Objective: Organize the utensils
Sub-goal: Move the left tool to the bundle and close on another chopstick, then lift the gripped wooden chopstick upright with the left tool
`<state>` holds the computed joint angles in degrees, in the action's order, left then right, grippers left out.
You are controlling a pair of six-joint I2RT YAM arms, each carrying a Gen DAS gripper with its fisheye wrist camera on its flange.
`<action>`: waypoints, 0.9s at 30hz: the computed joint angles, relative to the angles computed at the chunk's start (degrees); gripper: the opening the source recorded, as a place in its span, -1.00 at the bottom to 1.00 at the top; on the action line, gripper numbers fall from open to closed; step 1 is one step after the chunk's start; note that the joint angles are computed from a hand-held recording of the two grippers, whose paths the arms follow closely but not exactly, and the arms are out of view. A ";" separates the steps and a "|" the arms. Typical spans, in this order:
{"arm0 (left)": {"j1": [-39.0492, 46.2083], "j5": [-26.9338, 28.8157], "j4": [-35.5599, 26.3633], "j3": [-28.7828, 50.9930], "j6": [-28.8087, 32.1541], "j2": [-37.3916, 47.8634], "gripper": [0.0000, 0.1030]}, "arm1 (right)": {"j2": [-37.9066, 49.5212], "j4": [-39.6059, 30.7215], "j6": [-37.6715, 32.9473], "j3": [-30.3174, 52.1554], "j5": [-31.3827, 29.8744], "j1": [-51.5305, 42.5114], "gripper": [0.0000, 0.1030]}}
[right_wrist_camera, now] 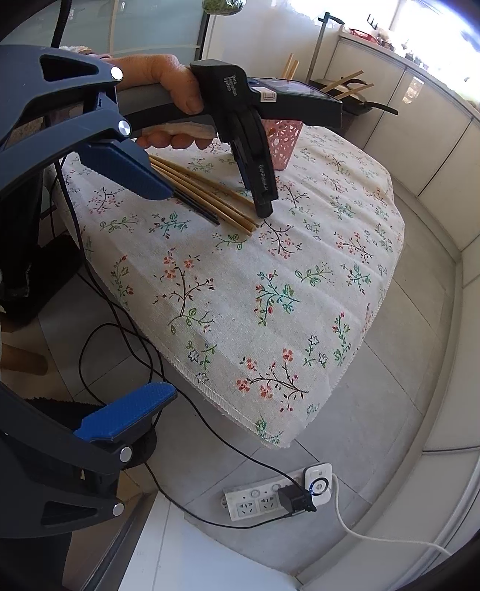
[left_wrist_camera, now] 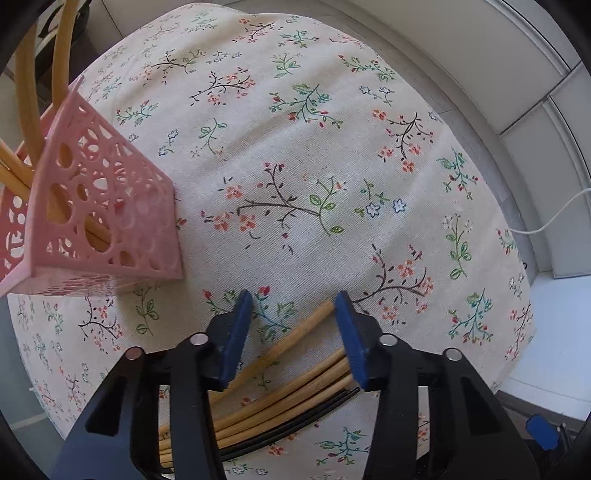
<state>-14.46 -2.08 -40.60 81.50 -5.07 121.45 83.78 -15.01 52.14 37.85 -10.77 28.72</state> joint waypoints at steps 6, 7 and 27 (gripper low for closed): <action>1.04 -0.45 4.10 -6.07 4.19 -3.65 -0.55 | 1.13 0.06 0.13 1.03 0.35 0.56 0.87; 1.24 -0.52 5.15 -7.08 5.23 -4.21 -0.64 | 1.33 0.01 0.25 1.23 0.59 0.70 0.87; 9.53 6.32 11.35 -32.92 15.25 -50.95 -0.87 | 24.80 1.29 9.39 20.95 -5.44 2.38 0.14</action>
